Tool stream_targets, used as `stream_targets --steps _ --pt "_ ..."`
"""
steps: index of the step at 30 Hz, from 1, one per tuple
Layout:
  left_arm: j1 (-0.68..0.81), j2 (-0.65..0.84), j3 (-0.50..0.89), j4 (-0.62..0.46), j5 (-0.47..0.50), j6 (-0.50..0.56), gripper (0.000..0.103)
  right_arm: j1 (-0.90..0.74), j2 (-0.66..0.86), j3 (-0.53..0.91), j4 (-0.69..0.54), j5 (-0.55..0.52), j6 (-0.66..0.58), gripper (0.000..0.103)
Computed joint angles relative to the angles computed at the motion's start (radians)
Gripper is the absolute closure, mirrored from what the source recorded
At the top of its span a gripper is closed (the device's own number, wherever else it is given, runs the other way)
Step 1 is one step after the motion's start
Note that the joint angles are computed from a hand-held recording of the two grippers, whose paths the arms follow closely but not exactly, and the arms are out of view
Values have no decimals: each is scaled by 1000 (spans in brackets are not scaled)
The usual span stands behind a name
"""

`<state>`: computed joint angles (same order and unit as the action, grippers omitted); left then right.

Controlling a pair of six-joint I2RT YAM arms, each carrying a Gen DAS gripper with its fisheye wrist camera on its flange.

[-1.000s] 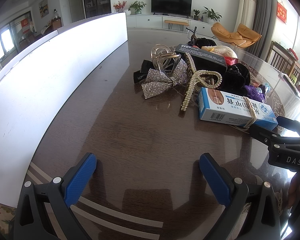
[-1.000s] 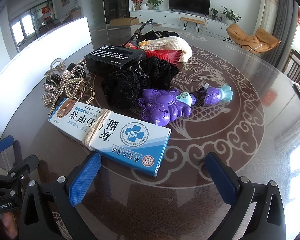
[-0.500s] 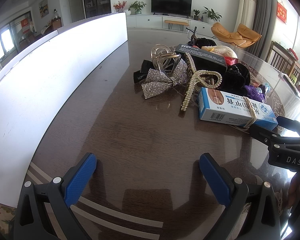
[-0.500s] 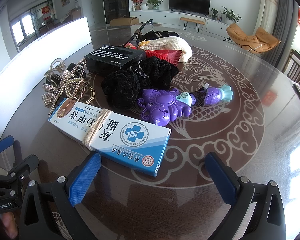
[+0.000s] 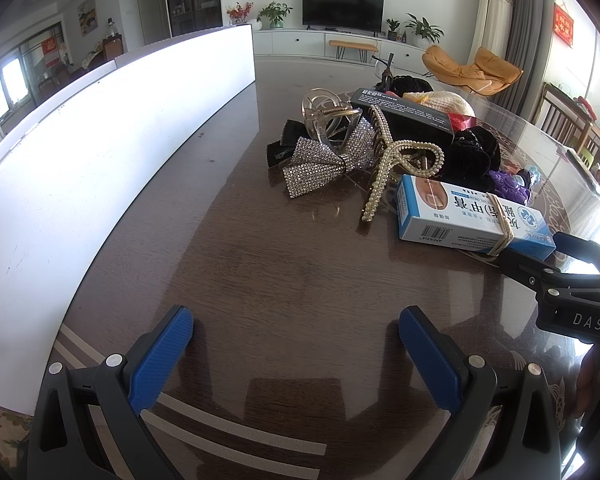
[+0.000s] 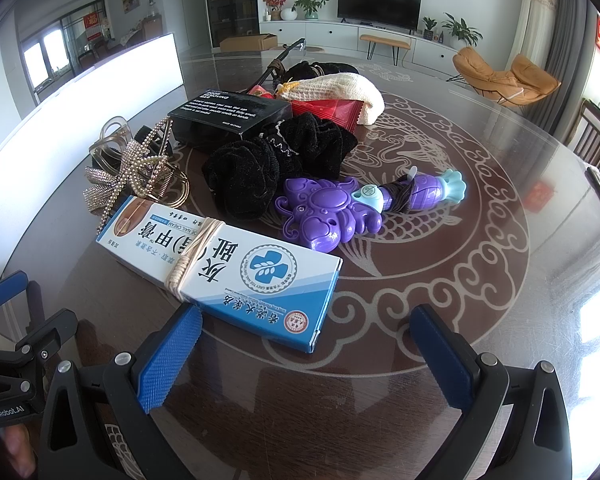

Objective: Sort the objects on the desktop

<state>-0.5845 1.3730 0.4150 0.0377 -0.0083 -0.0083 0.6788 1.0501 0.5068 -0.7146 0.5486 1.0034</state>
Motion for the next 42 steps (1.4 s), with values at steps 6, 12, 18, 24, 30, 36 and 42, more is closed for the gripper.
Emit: stream_targets --steps 6,12,18,24,30,36,42 --pt "0 1 0 1 0 0 0 1 0 1 -1 0 1 0" --pt "0 1 0 1 -1 -1 0 2 0 3 -3 1 2 0" --pt "1 -1 0 0 0 0 0 0 0 -1 1 0 0 0" --pt "1 -1 0 0 0 0 0 -1 0 -1 2 0 -1 0" --pt "4 -3 1 -2 0 1 0 -2 0 -2 3 0 -2 0" --pt "7 -3 7 -12 1 5 0 -2 0 -2 3 0 -2 0" --pt "37 -13 10 -40 30 43 0 -3 0 -2 4 -1 -3 0"
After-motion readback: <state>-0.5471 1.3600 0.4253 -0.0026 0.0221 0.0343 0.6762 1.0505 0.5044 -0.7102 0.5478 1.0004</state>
